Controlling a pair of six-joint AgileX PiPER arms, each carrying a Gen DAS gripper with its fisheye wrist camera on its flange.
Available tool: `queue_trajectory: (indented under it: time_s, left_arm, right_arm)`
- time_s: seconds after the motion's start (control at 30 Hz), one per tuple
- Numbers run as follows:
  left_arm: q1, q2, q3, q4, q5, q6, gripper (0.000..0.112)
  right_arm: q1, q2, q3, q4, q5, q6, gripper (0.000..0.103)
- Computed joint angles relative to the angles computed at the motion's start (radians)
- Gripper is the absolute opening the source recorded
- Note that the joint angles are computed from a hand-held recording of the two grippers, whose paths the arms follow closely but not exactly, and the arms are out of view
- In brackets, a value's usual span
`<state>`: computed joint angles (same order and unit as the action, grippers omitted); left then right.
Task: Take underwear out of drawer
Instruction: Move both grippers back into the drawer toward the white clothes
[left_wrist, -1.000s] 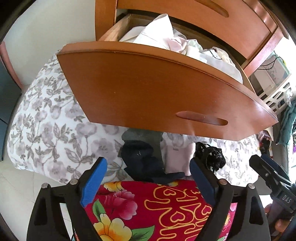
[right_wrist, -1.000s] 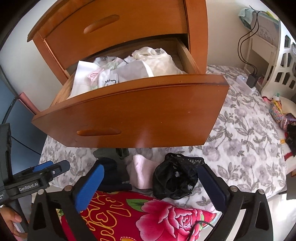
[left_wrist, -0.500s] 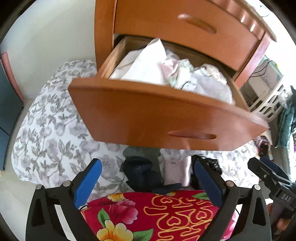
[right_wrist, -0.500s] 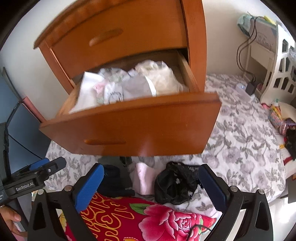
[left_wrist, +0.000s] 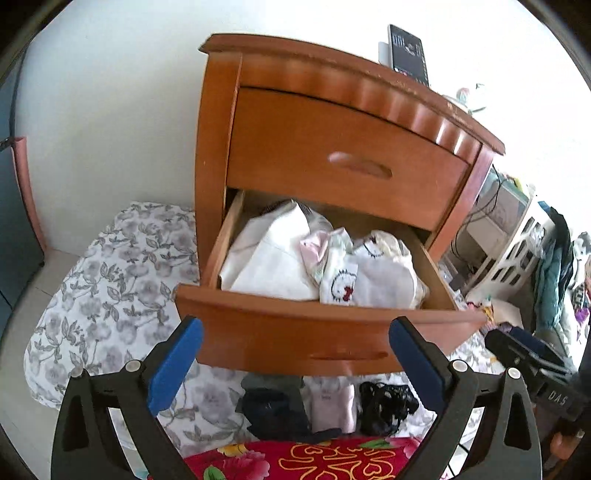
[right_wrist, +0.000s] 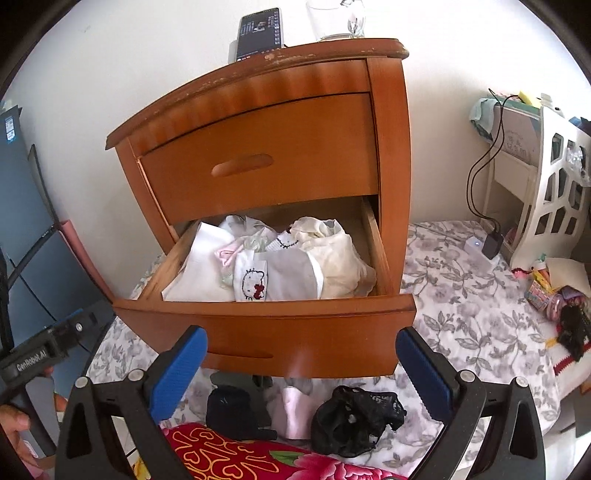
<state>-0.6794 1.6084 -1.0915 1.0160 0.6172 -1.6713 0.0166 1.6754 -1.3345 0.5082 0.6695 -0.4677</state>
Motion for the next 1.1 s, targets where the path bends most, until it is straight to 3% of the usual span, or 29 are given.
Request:
queue_trajectory:
  time_s: [0.2, 0.73, 0.83, 0.93, 1.1]
  left_arm:
    - [0.068, -0.047, 0.032, -0.066, -0.111, 0.074, 0.101]
    - [0.134, -0.014, -0.012, 0.009, -0.135, 0.075, 0.101]
    - [0.17, 0.005, -0.064, -0.065, -0.144, 0.187, 0.101]
    - [0.219, 0.044, -0.143, -0.238, -0.152, 0.402, 0.101]
    - [0.278, 0.151, -0.299, -0.466, -0.082, 0.687, 0.101]
  right_arm:
    - [-0.022, 0.015, -0.012, 0.069, 0.03, -0.049, 0.103]
    - [0.004, 0.104, -0.133, 0.096, 0.021, -0.077, 0.103]
    - [0.005, 0.157, -0.208, 0.107, 0.059, -0.075, 0.103]
    - [0.018, 0.209, -0.285, 0.07, 0.088, -0.046, 0.103]
    - [0.039, 0.305, -0.419, 0.001, 0.142, -0.008, 0.103]
